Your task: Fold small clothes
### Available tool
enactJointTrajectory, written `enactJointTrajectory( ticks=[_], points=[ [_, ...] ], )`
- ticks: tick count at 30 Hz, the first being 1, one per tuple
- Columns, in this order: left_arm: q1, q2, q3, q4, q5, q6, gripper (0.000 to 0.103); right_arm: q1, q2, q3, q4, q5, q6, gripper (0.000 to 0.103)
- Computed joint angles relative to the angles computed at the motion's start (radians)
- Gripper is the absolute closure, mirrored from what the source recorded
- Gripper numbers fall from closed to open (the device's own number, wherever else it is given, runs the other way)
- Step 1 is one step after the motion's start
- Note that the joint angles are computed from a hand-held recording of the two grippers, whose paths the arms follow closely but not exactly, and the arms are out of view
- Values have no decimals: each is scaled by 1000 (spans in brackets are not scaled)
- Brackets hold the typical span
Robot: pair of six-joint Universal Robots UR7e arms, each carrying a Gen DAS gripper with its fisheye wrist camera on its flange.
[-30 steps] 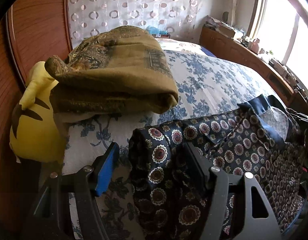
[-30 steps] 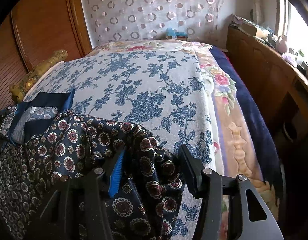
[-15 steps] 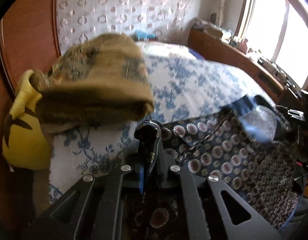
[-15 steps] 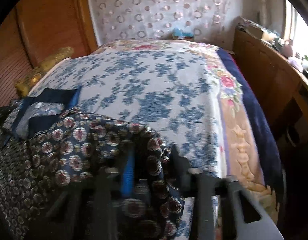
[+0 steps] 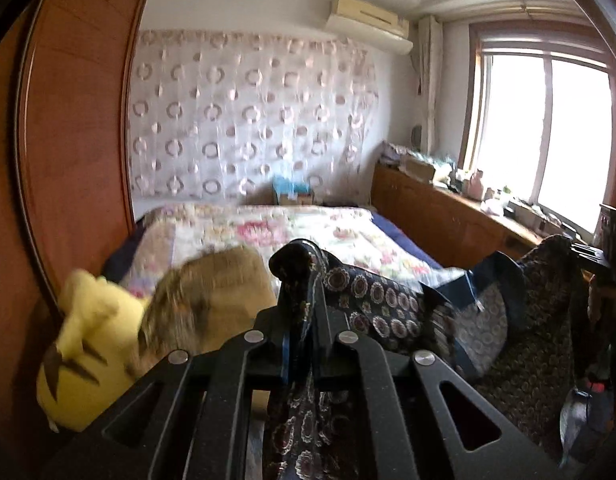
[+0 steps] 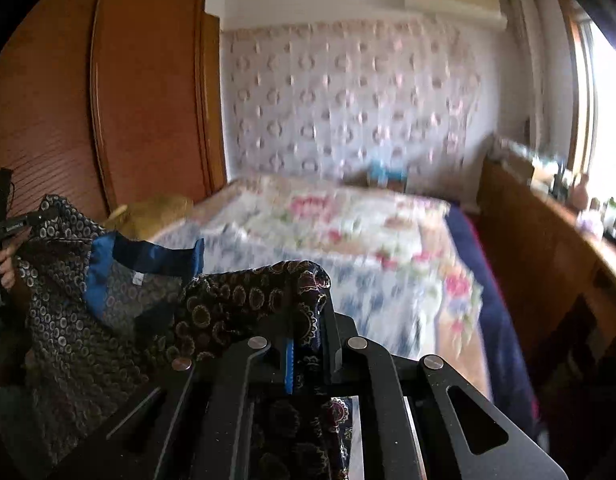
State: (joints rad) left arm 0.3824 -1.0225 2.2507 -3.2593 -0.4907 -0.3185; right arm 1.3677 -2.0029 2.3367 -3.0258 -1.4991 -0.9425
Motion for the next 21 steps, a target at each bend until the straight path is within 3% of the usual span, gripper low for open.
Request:
enactJointTrajectory(
  ticks=[4, 7, 13, 17, 21],
  points=[
    [67, 50, -105, -64, 31, 163, 95, 92, 108, -91, -71, -90, 38, 94],
    [125, 78, -168, -53, 17, 201, 95, 125, 200, -146, -137, -158, 51, 94],
    [240, 123, -237, 111, -50, 126, 90, 160, 389, -223, -183, -330, 111, 93],
    [285, 127, -221, 162, -91, 61, 83, 166, 499, -260, -170, -485, 165, 67],
    [277, 116, -177, 173, -90, 8, 69, 167, 546, -251, -204, -520, 162, 66]
  ],
)
